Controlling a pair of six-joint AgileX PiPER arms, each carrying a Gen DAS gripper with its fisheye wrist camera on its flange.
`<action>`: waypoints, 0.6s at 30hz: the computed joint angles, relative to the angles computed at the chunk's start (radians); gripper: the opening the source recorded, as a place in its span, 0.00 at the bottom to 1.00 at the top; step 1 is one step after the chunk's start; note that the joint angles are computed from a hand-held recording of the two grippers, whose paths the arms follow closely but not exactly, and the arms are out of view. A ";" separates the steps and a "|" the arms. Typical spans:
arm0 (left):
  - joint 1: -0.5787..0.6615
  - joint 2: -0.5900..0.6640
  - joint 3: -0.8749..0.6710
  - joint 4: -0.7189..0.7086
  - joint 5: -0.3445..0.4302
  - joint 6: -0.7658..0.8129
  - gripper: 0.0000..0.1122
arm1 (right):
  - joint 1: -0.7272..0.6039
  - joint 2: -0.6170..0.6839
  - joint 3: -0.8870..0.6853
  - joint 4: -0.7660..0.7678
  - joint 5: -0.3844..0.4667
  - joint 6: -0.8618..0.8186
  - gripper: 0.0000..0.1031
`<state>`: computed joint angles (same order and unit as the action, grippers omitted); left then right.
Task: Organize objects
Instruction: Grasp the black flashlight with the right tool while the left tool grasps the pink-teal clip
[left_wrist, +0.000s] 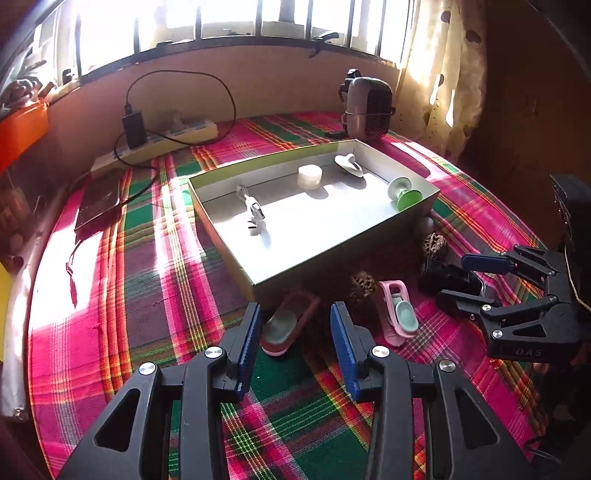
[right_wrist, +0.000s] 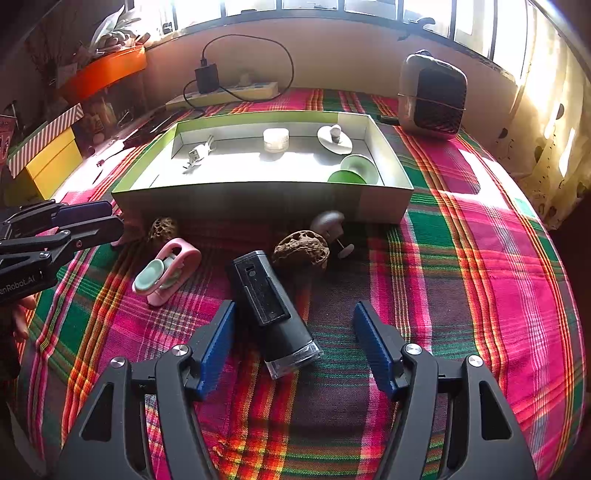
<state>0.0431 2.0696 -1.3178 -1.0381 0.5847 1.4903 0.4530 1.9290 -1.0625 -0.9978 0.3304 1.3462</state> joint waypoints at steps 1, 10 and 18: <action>-0.005 -0.005 0.008 0.008 0.000 -0.001 0.33 | 0.002 0.001 -0.001 0.001 0.001 -0.001 0.65; -0.036 -0.028 0.047 0.005 -0.021 -0.029 0.33 | 0.005 0.005 -0.007 0.012 0.002 -0.013 0.67; -0.056 0.011 -0.006 0.086 -0.031 -0.169 0.33 | -0.008 0.005 -0.011 0.047 -0.018 -0.084 0.67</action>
